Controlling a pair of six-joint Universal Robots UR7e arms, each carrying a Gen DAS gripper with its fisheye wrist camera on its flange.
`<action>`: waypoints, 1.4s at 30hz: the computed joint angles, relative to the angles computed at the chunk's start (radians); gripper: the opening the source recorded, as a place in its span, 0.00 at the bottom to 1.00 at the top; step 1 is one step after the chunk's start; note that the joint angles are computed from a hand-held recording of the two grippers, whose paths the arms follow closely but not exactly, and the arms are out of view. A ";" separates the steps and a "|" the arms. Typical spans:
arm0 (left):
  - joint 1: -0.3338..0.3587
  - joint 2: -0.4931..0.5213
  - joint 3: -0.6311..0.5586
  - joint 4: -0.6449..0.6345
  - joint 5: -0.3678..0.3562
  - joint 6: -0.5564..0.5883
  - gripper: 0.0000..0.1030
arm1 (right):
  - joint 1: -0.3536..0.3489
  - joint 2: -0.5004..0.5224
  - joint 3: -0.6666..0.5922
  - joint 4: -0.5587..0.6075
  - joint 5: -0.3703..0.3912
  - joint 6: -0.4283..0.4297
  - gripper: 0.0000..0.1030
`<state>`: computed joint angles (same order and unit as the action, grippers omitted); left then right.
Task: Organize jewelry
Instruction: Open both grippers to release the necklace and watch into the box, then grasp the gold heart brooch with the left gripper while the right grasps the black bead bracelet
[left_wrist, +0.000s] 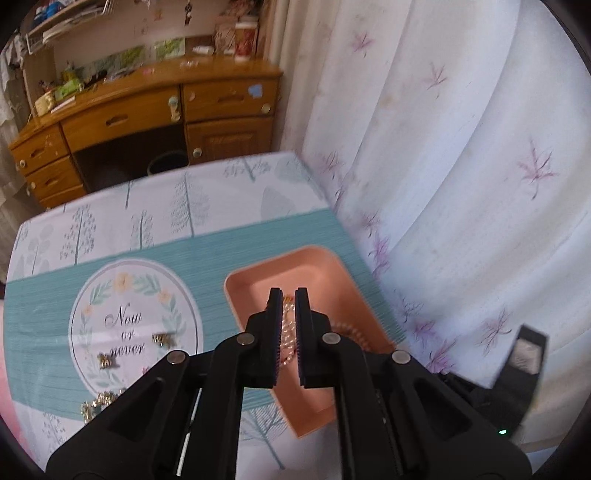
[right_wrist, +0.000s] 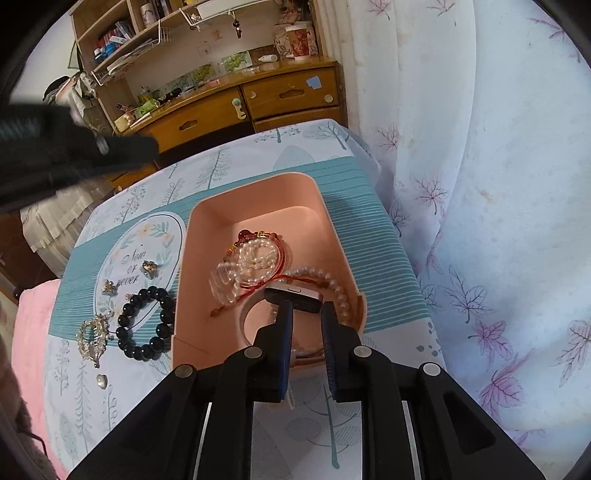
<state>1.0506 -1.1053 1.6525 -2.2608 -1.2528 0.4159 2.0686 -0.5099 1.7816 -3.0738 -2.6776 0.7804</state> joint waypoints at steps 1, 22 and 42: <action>0.008 -0.004 -0.004 0.015 0.000 0.006 0.06 | 0.004 0.001 -0.001 -0.003 0.000 -0.004 0.15; 0.117 -0.161 -0.007 0.080 0.099 0.140 0.36 | 0.086 0.020 -0.087 0.060 0.012 -0.049 0.15; 0.277 -0.075 -0.219 0.177 0.255 0.119 0.36 | 0.034 0.140 -0.464 0.383 0.267 -0.269 0.34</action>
